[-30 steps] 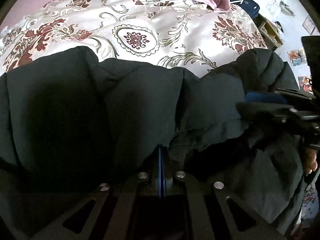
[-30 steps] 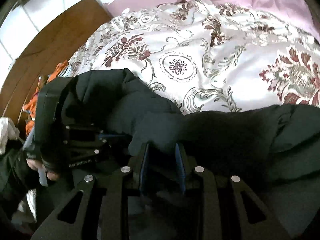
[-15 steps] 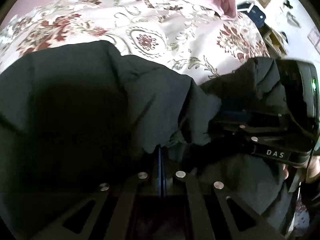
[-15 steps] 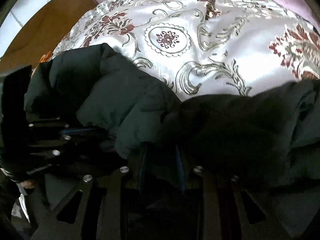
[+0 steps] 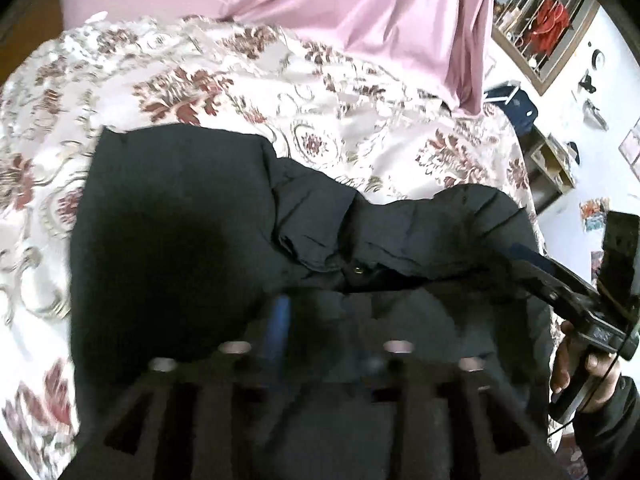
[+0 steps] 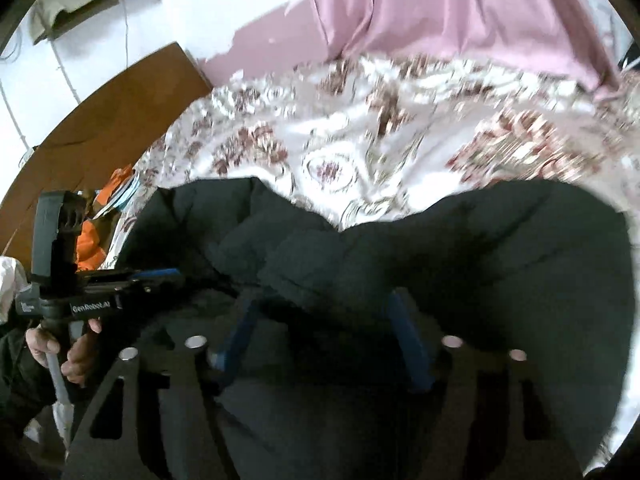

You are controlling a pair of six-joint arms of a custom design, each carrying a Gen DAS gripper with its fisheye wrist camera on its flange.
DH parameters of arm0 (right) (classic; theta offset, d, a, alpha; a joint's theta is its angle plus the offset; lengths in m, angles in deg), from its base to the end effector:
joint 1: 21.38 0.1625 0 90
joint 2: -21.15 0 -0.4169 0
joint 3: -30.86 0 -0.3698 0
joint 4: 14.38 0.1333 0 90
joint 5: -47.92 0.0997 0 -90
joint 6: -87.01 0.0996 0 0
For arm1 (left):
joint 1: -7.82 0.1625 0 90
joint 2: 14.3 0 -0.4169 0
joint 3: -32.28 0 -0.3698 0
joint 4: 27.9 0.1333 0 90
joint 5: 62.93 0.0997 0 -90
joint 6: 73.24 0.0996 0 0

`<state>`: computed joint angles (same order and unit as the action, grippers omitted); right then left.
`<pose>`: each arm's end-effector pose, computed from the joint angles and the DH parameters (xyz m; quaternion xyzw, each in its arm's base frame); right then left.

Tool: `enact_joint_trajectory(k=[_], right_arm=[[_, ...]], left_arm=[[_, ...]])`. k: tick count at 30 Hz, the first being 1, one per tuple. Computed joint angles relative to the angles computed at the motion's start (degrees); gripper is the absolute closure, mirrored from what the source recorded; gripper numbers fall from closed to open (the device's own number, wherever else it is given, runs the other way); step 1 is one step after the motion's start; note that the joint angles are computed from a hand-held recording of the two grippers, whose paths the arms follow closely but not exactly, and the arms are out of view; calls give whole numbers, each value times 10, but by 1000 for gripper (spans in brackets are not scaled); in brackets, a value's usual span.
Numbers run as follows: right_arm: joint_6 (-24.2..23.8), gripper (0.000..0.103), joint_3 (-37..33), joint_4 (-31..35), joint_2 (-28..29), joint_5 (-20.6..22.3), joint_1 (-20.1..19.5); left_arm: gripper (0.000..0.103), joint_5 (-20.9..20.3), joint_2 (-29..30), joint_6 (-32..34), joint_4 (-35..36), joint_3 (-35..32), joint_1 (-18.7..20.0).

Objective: Fold large clothes
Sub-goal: 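Grasp the folded jacket edge with both tools and lift it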

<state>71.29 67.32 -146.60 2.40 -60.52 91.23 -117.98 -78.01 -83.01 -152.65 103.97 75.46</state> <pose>0.4311 -0.7704 0.1394 0.2845 -0.9223 0.2186 0.1437 -0.0814 -0.6982 0.4570 0.0327 0.9300 -0.2930 0.2196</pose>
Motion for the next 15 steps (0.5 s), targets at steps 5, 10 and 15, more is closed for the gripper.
enact_joint_trajectory(k=[5, 10, 15], right_arm=[[-33, 14, 121, -110, -74, -17, 18], [-46, 4, 222, -205, -139, -32, 42], [-44, 3, 294, -266, -189, -35, 66]], left_arm=[[9, 50, -62, 24, -122, 101, -51], [5, 101, -105, 15, -126, 147, -103], [0, 164, -154, 52, -186, 218, -167]])
